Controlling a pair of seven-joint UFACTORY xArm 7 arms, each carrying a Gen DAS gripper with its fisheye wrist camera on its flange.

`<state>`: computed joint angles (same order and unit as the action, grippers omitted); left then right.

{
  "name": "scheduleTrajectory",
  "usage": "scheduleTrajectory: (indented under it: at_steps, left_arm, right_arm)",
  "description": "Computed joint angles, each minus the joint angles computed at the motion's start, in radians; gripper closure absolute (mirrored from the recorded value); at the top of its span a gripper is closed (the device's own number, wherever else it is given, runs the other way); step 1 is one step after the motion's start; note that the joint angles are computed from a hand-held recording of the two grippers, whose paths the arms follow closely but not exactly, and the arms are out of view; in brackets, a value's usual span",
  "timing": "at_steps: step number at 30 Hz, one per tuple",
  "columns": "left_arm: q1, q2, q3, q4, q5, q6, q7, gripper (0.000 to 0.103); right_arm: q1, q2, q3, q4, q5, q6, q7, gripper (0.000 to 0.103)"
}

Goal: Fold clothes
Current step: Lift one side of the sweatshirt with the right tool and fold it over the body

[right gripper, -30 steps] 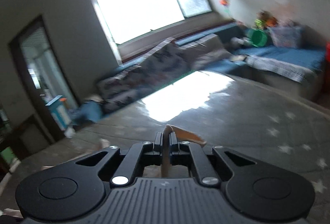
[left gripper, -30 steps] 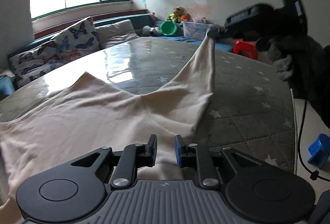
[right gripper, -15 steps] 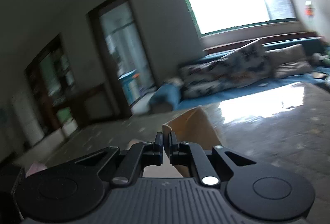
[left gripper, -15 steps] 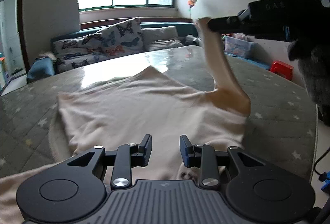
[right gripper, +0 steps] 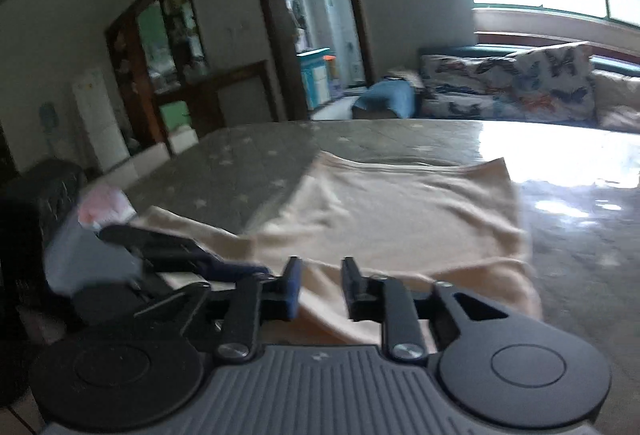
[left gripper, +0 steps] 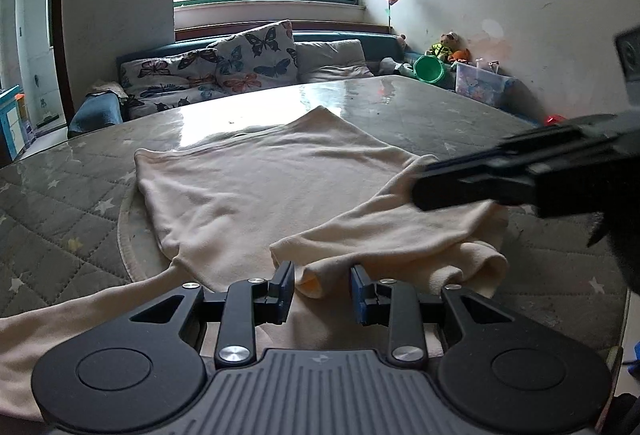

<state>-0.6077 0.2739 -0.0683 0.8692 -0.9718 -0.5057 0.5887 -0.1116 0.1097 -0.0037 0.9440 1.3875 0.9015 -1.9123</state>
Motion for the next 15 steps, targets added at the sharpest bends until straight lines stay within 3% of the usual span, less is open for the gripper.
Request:
scheduleTrajectory:
  at_steps: [4, 6, 9, 12, 15]
  left_arm:
    - [0.002, -0.005, -0.003, -0.014, 0.028, -0.011, 0.005, 0.07]
    - [-0.017, 0.005, 0.007, -0.006, 0.006, -0.02, 0.06, 0.07]
    - [-0.047, 0.028, 0.02, 0.022, -0.058, -0.038, 0.186, 0.07]
    - [-0.041, 0.046, 0.007, 0.031, -0.053, -0.067, 0.237, 0.072]
    - [-0.031, 0.057, -0.003, 0.036, -0.031, -0.077, 0.26, 0.086]
  right_arm:
    - [-0.027, 0.013, -0.023, 0.007, -0.008, -0.062, -0.005, 0.075]
    - [-0.042, 0.033, -0.029, 0.025, -0.009, -0.099, -0.005, 0.07]
    - [-0.06, 0.062, -0.026, 0.042, 0.016, -0.174, -0.03, 0.069]
    - [-0.079, 0.09, -0.02, 0.059, 0.021, -0.194, -0.021, 0.069]
    - [-0.096, 0.112, -0.011, 0.07, 0.022, -0.201, -0.014, 0.069]
